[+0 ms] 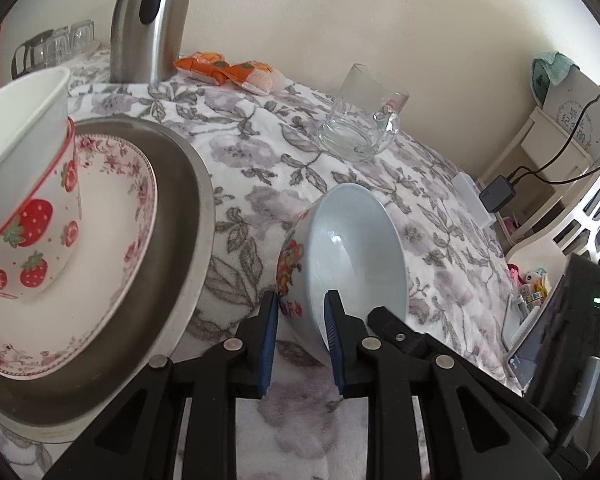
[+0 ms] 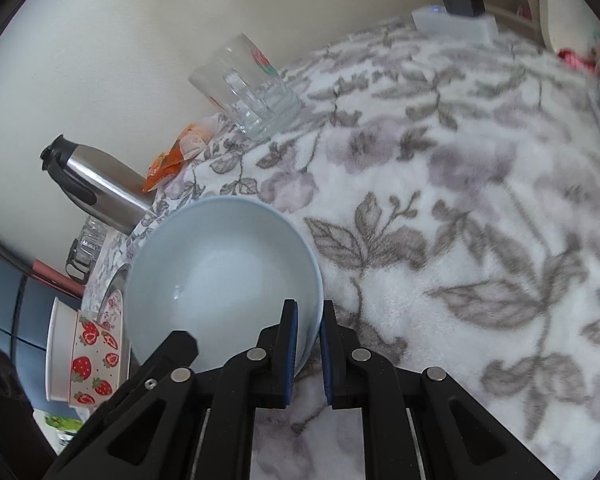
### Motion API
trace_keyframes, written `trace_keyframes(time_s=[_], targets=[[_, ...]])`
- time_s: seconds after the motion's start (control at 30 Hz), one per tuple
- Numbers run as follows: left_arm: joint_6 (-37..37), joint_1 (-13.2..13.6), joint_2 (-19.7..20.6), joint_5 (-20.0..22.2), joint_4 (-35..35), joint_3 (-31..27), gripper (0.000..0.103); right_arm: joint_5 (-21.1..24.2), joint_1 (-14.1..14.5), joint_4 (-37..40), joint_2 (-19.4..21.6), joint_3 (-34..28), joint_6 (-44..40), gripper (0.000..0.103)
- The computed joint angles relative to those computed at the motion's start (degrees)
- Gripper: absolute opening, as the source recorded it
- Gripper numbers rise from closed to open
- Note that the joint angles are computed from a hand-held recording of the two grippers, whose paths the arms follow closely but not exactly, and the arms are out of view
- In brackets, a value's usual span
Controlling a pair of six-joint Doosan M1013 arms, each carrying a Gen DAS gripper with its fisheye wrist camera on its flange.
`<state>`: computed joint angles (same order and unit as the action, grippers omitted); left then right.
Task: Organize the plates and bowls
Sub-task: 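Lift the pale blue bowl with both tools and carry it toward the basin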
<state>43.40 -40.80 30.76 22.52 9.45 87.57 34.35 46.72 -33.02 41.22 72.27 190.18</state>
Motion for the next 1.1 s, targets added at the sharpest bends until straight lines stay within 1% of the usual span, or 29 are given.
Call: trace_keyframes(time_s=[0.13, 0.2, 0.3, 0.5, 0.73, 0.9, 0.97, 1.1], targets=[[10.47, 0.98, 0.00, -0.56, -12.99, 0.31, 0.025, 1.66, 0.31, -0.29, -0.72, 0.46, -0.15, 0.012], [13.39, 1.18, -0.09, -0.47, -16.37, 0.50, 0.025, 2.77, 0.45, 0.31, -0.77, 0.21, -0.84, 0.012], [14.51, 1.17, -0.43, -0.35, -17.67, 0.70, 0.025, 4.99, 0.77, 1.24, -0.63, -0.75, -2.13, 0.012], [19.46, 1.86, -2.19, -1.26, -23.26, 1.98, 0.025, 9.52, 2.07, -0.64, -0.71, -3.16, -2.09, 0.012], [23.99, 2.82, -5.67, -3.04, -25.99, 4.19, 0.025, 13.71, 3.78, -3.38, -0.57, -7.03, -1.60, 0.012], [31.31, 4.11, -8.21, -4.43, -33.11, 5.91, 0.025, 18.79, 5.45, -6.87, 0.35, -11.91, -4.18, 0.012], [32.27, 4.42, -9.07, -5.00, -33.73, 6.46, 0.025, 19.72, 5.94, -8.09, 0.69, -13.40, -4.85, 0.012], [32.08, 5.02, -11.36, -6.74, -32.33, 8.16, 0.025, 21.65, 6.93, -9.63, 2.06, -17.35, -7.36, 0.012]])
